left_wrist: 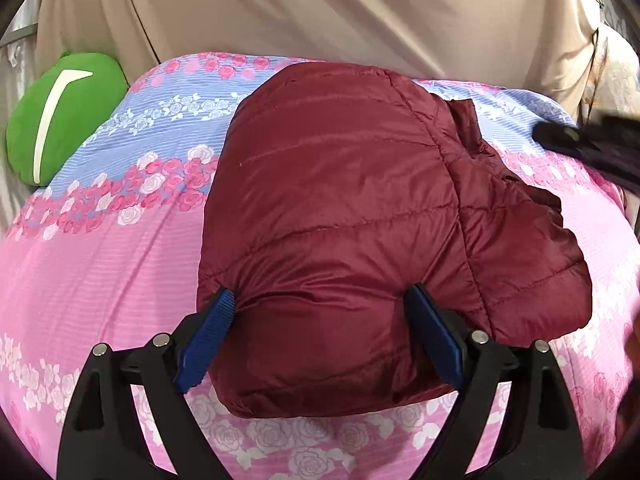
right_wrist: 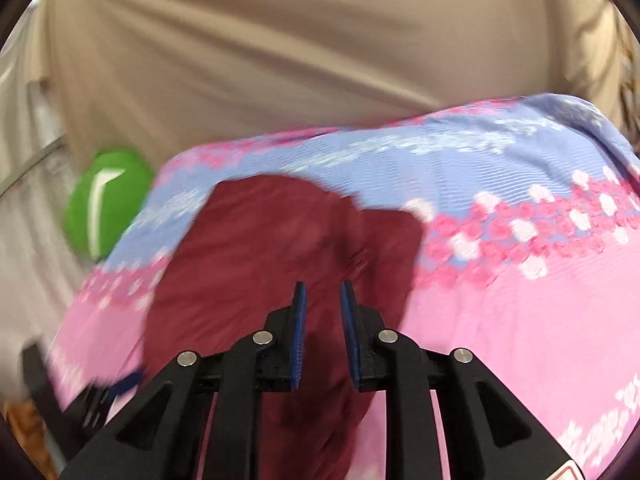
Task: Fold large clothes
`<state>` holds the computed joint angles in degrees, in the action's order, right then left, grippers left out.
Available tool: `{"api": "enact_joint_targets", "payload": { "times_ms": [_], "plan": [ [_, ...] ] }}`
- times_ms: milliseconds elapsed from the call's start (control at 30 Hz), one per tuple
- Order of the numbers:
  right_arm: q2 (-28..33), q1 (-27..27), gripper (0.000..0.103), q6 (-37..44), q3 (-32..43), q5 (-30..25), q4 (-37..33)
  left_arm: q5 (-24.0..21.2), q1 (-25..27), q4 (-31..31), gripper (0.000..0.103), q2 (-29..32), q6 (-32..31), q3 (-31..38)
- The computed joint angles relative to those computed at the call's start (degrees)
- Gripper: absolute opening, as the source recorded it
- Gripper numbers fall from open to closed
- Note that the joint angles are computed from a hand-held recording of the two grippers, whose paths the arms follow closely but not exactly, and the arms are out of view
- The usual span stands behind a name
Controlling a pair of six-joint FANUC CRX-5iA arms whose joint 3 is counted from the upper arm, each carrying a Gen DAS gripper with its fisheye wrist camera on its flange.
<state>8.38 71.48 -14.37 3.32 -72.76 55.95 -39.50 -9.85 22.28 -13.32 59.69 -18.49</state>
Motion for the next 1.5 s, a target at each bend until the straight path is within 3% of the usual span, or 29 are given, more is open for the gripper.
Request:
{"api": "enact_joint_targets", "payload": {
  "times_ms": [233,367,600,667,800,933,1000,1067,1133,1267,1367,1500],
  "plan": [
    [2.9,0.8,0.007,2.9,0.4,-0.3,-11.4,-0.7,-0.1,-1.7,0.089,0.0,1.9,0.6],
    [2.4,2.7,0.009,2.7,1.0,-2.9,-8.4,-0.7,0.1,-2.3,0.089,-0.3,2.9,0.4],
    [3.6,2.7,0.007,4.6,1.4,-3.6,-12.5,-1.6,0.4,-1.3,0.088,-1.1,2.4,0.4],
    [2.5,2.7,0.007,4.0,1.6,-3.7,-8.2,-0.9,1.5,2.4,0.088,-2.6,-0.4,-0.8],
    [5.3,-1.7,0.008,11.1,8.4,-6.4,-4.5,0.4,2.3,3.4,0.088,-2.2,0.4,0.4],
    [12.9,-9.4,0.009,20.5,18.8,-10.6,-12.6,-0.7,1.7,-1.7,0.088,1.7,5.9,4.4],
    [13.1,-12.0,0.012,20.3,18.2,-7.9,-17.5,-1.7,1.8,-0.6,0.090,3.3,5.7,4.8],
    [13.0,-10.5,0.012,17.9,17.8,-9.8,-15.0,-1.6,1.8,-1.6,0.090,3.0,7.1,4.7],
    [11.9,-7.3,0.016,13.3,16.1,-11.2,-10.6,-0.4,1.4,-2.5,0.091,2.1,7.7,4.0],
    [12.2,0.9,0.053,4.3,13.1,-17.6,-2.6,-0.5,1.1,-3.0,0.094,0.5,9.8,2.6],
    [14.5,6.5,0.056,-0.8,11.9,-21.9,-2.2,0.4,1.4,-0.6,0.093,-2.9,8.8,-1.7],
    [17.1,9.8,0.059,-3.1,12.5,-25.3,-2.9,4.6,0.2,-2.9,0.093,-8.8,9.8,-7.5]
  ]
}}
